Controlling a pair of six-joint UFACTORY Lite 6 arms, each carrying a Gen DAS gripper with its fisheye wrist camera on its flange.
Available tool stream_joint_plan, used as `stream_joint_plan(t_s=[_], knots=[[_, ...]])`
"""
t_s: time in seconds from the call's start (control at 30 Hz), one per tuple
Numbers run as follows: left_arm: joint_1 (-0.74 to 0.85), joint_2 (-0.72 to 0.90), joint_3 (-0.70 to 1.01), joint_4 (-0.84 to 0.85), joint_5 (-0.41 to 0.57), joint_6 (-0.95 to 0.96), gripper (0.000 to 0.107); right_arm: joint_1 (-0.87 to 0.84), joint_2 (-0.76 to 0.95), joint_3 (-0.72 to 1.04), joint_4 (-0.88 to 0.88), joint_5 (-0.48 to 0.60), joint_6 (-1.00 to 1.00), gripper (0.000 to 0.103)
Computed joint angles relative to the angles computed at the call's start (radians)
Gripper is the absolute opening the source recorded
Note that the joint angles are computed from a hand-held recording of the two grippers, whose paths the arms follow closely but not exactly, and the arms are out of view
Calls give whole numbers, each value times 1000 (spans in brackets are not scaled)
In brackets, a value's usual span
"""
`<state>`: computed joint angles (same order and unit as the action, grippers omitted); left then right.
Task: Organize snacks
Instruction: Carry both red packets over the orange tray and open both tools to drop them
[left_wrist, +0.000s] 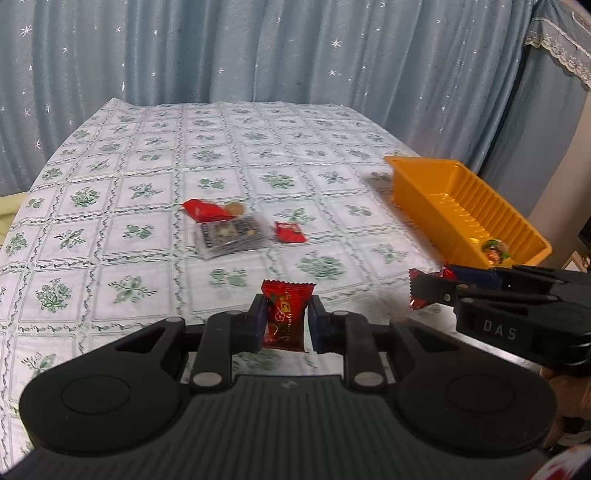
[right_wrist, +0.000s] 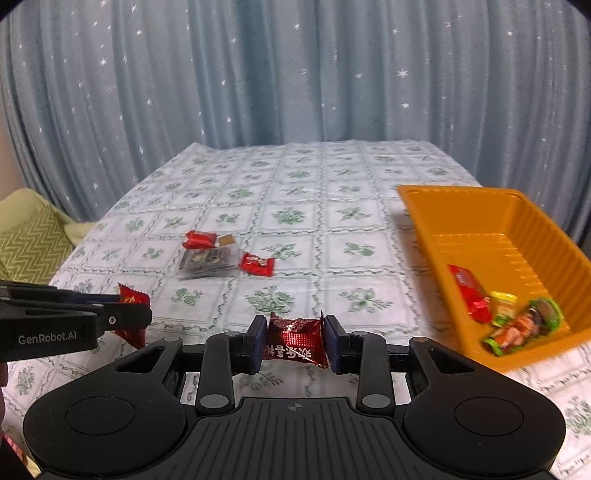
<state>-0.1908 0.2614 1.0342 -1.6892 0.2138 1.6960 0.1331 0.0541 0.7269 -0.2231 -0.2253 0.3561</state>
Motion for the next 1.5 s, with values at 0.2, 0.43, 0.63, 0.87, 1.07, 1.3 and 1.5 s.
stream_joint_plan(t_s=[0.2, 0.43, 0.63, 0.87, 1.07, 1.3, 1.5], knots=[[-65, -48, -11, 56, -27, -100, 21, -54, -106, -52, -141, 23, 128, 34], [-128, -58, 20, 153, -51, -235, 21, -128, -187, -77, -372, 33, 339, 34], [-173, -33, 73, 249, -60, -355, 21, -190, -222, -81, -523, 31, 467, 34], [-234, 26, 170, 391, -61, -522, 21, -303, -235, -61, -798, 12, 719, 34], [-309, 117, 303, 556, -53, -714, 21, -441, -231, -33, -1011, -32, 893, 34], [-393, 266, 515, 810, -29, -991, 21, -597, -156, 46, -1135, -91, 963, 34], [-446, 391, 691, 971, 8, -1164, 21, -688, -85, 116, -1174, -133, 971, 34]])
